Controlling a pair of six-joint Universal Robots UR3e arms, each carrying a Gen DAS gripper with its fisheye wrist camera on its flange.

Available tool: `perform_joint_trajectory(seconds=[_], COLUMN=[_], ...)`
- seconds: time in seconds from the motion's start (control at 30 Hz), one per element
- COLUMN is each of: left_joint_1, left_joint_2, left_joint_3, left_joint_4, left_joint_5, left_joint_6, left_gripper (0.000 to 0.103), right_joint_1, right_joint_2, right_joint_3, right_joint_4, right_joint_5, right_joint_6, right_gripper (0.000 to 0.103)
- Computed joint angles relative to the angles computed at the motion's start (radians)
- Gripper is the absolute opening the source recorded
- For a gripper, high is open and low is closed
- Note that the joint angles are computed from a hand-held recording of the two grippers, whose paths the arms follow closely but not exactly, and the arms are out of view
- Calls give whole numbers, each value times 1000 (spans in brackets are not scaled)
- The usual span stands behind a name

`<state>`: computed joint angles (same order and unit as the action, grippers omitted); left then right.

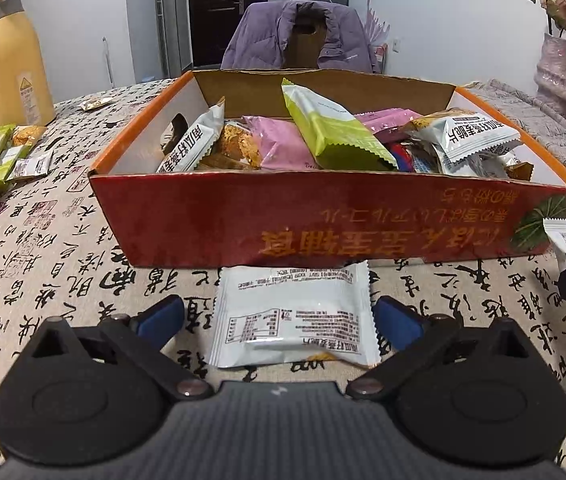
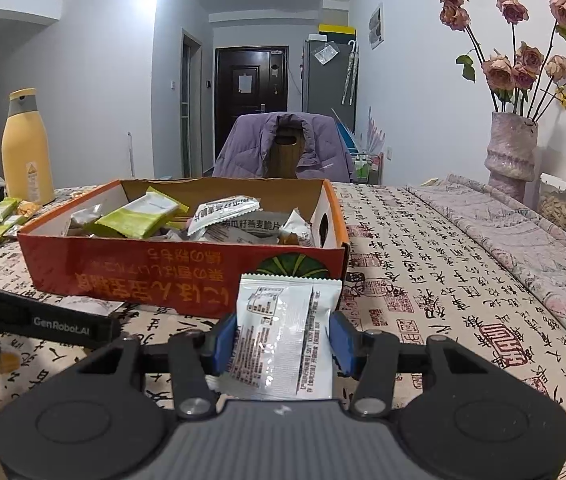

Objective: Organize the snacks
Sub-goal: 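Grasp a white packet with the right gripper while the left grasps another white packet, then carry both white packets over the orange box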

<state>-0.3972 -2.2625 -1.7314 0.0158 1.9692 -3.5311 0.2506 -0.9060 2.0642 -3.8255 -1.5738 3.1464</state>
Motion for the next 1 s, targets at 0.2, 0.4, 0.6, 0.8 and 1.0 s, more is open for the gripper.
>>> perform_joint_trajectory(seconds=[0.2,0.4,0.6,0.8,1.0], left_joint_1=[-7,-13,-12,-16,-66], left_joint_2=[2,24,49,79,98], left_joint_3=[-14,-63,-133,-210,-291], left_joint_4=[26,72,147,221,360], left_joint_5=[5,15,6,3,75], left_joint_6=[5,2,8,15,64], left_gripper=[91,75,61,50,46], right_joint_1=[-11,-14,-6,19,23], right_joint_2=[-2,0,9,77,89], right_joint_3=[10,18,31,73,74], right_joint_4=[-13,-31,-32,-214,-237], right_joint_5=[15,23,32,17,7], right_joint_6=[11,10,-14,-68,-56], right_gripper=[49,49,49,49,49])
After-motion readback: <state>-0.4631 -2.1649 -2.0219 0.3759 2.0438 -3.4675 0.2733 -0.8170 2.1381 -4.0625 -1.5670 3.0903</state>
